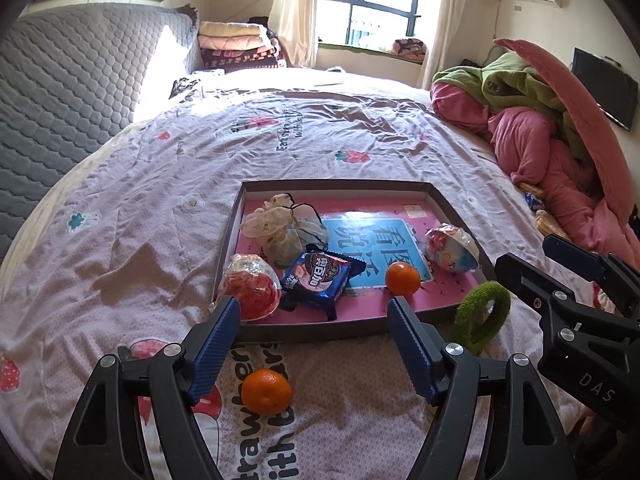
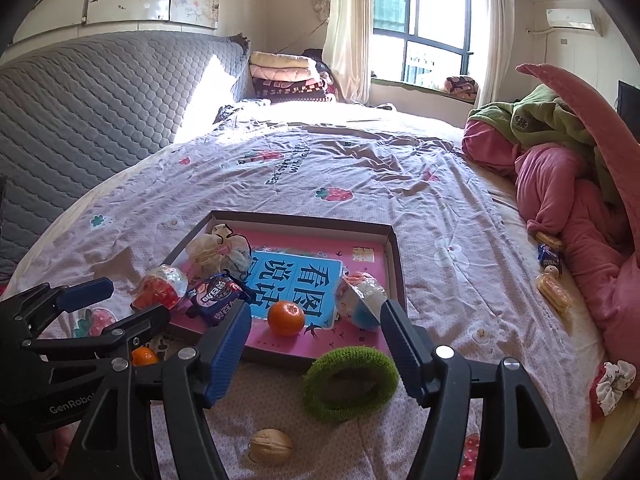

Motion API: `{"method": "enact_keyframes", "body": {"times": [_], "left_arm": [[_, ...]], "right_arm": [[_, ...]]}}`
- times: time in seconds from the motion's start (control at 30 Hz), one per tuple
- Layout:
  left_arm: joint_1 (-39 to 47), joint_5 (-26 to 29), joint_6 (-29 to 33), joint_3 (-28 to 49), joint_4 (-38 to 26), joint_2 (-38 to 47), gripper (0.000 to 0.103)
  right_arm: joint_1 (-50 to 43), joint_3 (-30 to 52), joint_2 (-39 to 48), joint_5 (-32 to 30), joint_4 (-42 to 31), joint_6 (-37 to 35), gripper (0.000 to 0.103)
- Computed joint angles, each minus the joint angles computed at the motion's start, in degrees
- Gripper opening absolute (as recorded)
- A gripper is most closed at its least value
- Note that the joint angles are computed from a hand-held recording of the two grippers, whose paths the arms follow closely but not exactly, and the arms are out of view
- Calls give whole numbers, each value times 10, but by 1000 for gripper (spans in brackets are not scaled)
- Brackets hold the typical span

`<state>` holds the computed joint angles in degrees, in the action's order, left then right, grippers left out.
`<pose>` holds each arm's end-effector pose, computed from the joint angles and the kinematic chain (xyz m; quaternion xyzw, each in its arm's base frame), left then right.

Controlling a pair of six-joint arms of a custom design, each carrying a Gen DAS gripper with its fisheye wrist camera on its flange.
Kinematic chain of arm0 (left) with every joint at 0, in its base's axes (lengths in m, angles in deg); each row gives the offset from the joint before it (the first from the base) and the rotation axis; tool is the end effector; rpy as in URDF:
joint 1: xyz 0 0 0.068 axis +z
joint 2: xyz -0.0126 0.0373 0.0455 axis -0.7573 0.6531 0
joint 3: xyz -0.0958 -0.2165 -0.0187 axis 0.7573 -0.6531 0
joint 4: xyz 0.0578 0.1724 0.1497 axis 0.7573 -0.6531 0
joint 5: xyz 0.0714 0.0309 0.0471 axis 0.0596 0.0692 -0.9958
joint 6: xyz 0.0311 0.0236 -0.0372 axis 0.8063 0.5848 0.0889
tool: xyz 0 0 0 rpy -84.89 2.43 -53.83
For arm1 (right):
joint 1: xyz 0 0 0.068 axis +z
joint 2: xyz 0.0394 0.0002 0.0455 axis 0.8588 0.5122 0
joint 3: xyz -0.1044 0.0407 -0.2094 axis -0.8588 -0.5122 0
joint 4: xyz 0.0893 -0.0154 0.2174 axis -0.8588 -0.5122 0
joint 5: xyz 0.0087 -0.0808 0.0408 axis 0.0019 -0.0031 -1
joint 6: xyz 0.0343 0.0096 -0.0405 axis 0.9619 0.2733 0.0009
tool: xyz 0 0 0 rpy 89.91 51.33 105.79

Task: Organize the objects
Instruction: 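Withdraw both open grippers from the tray toward the orange and green ring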

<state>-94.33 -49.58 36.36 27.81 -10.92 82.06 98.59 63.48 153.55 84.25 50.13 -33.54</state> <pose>0.1854 -0.1562 0.1973 -0.1391 0.9105 0.0133 0.3891 0.2409 0.1906 0.2114 -0.2318 0.8728 0.0940 0.4191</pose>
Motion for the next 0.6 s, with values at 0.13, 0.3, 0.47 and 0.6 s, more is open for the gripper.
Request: {"method": "enact_keyframes", "body": {"times": [0.13, 0.3, 0.47, 0.6], "left_arm": [[-21, -23, -16, 9, -23, 0, 77], [-39, -28, -28, 5, -34, -16, 81], [-59, -49, -59, 13, -71, -27, 81], [-70, -59, -76, 17, -97, -44, 81]], "right_arm": [[3, -12, -21, 3, -4, 2, 67], [8, -26, -50, 9, -11, 4, 67], [11, -38, -77, 12, -18, 4, 67], [12, -43, -92, 14, -25, 3, 67]]}}
